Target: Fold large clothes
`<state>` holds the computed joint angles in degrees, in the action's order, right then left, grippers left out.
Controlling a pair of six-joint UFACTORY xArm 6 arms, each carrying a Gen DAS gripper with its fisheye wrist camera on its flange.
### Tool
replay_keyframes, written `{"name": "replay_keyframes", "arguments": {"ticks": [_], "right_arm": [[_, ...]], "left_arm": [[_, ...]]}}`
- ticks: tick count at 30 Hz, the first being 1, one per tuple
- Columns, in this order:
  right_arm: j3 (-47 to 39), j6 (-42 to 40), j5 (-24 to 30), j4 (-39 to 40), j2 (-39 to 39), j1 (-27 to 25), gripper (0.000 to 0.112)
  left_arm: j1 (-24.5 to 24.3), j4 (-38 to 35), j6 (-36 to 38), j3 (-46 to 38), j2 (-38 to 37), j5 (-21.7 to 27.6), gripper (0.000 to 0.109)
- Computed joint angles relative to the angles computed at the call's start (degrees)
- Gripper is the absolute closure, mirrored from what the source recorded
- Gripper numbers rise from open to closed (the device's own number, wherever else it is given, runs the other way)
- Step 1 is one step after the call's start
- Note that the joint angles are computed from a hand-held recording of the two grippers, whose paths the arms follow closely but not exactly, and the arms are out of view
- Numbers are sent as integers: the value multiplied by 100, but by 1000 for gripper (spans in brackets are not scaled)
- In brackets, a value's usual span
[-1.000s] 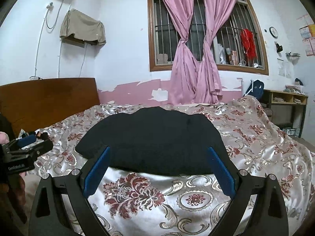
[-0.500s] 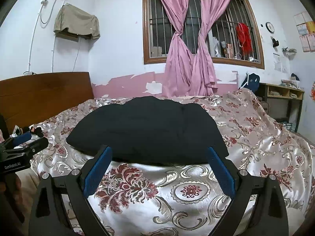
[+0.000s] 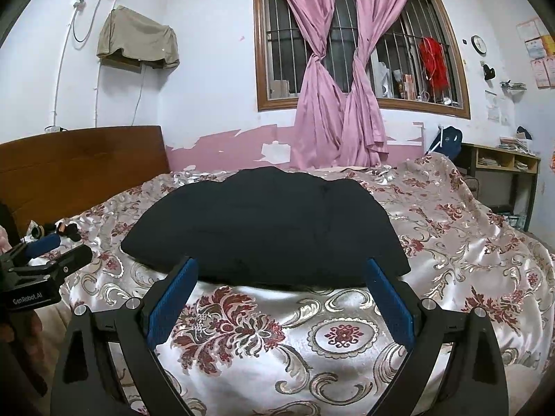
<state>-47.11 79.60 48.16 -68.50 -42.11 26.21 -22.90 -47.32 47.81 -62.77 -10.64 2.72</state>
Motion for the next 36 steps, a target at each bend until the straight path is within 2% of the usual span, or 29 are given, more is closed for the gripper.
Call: {"name": "replay_keyframes", "arguments": {"ticks": [36], "right_arm": [[-13,17,9,-58,1,44,18]], "left_arm": [[-31,-125,150,-31,4,4,6]]}}
